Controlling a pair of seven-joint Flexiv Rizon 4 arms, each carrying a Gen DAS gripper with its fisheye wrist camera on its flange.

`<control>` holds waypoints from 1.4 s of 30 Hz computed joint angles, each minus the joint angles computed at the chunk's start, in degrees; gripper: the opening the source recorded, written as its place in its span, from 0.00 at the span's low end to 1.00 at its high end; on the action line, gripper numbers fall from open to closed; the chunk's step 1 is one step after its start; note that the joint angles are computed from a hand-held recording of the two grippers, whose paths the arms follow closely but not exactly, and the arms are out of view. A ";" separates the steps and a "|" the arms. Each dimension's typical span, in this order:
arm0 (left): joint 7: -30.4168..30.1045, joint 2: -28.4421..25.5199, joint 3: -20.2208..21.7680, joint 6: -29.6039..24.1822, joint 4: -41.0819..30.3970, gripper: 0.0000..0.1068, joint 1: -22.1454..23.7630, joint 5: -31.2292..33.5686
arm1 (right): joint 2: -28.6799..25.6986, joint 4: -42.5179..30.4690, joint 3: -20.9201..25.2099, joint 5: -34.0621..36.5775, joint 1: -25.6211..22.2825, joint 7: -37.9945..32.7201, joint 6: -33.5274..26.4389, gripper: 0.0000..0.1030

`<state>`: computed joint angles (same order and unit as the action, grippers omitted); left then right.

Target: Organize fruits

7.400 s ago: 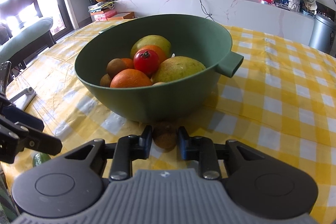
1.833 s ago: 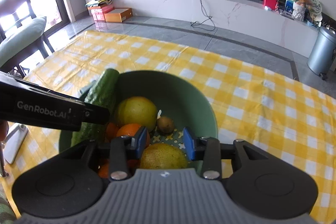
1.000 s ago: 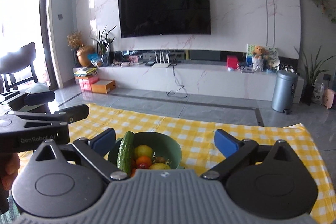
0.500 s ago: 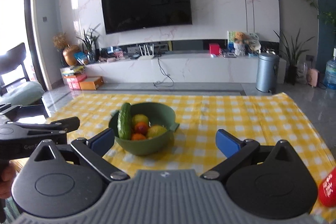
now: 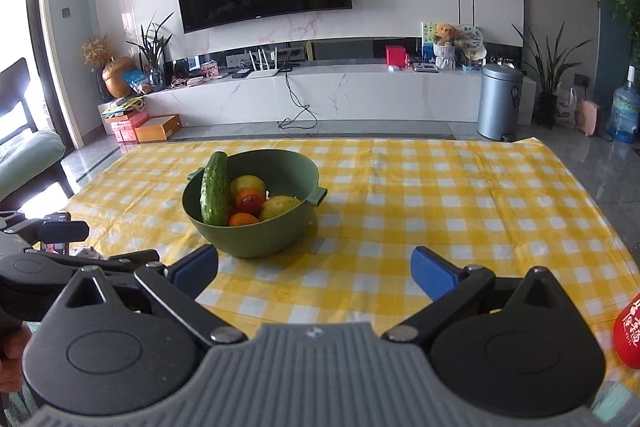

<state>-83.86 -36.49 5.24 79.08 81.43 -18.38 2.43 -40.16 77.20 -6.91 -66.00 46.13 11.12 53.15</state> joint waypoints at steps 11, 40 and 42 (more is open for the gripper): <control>-0.72 -0.41 0.31 -1.44 -1.39 0.94 -0.42 0.78 | -0.36 -0.22 0.10 1.17 -0.30 -0.28 -0.17 0.96; -1.00 -0.12 0.06 -1.75 -1.24 0.94 -0.13 0.98 | -0.13 0.17 0.12 1.58 -0.30 -0.40 -0.16 0.96; -1.06 0.01 -0.01 -1.80 -1.00 0.94 -0.03 0.94 | -0.13 0.12 0.15 1.64 -0.29 -0.44 -0.19 0.96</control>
<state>-84.92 -36.48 5.23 77.28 80.43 -18.42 3.37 -40.29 77.32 -6.76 -64.36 45.84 10.67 52.96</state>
